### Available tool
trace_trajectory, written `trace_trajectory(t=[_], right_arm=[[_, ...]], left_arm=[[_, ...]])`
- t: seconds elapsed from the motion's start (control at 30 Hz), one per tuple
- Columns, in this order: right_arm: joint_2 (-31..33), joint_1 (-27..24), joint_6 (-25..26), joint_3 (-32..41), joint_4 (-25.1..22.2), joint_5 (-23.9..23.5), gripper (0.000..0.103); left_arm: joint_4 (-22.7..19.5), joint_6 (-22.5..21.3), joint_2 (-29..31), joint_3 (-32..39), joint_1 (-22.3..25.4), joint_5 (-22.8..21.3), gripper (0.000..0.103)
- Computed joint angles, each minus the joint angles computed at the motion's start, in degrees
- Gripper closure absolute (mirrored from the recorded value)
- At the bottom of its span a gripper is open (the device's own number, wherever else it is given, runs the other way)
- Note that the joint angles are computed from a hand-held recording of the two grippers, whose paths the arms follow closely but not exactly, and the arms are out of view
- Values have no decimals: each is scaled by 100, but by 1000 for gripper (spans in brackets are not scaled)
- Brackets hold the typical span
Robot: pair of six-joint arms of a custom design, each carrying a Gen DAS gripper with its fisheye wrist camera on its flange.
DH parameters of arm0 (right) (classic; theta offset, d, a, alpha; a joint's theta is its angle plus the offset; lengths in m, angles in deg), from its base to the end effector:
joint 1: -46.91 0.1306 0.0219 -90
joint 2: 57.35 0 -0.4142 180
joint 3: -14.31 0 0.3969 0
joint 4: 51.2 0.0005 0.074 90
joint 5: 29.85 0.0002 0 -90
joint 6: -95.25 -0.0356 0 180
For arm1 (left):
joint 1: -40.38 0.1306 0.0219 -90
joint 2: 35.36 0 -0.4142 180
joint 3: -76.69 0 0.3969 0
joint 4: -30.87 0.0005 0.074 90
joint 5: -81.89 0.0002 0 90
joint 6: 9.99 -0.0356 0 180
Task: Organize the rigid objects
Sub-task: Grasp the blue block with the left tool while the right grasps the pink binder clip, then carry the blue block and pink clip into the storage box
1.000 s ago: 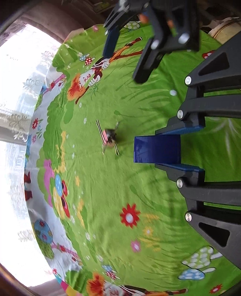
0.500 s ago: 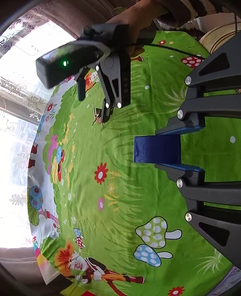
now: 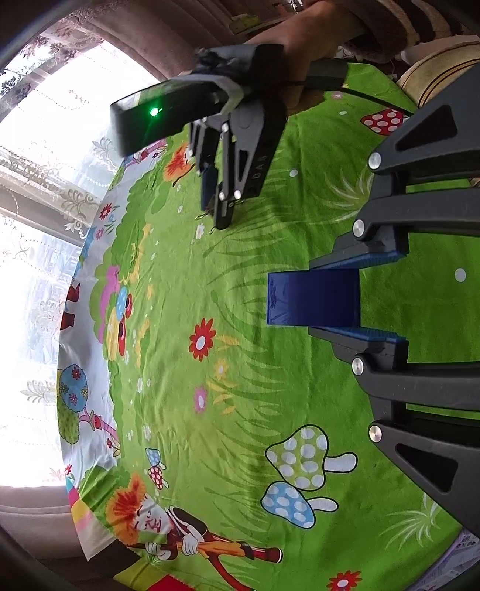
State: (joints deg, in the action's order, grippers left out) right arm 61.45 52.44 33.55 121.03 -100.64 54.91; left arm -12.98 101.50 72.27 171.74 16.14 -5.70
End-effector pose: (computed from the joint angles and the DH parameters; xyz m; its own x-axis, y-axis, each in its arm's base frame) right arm 0.6582 0.0665 0.3142 -0.7043 -0.5425 -0.4579 -0.5374 0.8289 -0.1554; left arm 0.5418 -0.2462 0.3475 -0.8650 -0.0119 -0.5017 0.1231 0.9641 -0.2352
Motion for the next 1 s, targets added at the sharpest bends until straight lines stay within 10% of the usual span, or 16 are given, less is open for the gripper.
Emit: trace_trajectory(t=[0.3, 1.0], right_arm=[[-1008, 16, -1102, -1188, 332, -130, 82], [-2567, 459, -1858, -2375, 321, -894, 82]], left_arm=[[-12, 93, -271, -273, -147, -133, 75], [5, 349, -1634, -1417, -198, -907, 75]])
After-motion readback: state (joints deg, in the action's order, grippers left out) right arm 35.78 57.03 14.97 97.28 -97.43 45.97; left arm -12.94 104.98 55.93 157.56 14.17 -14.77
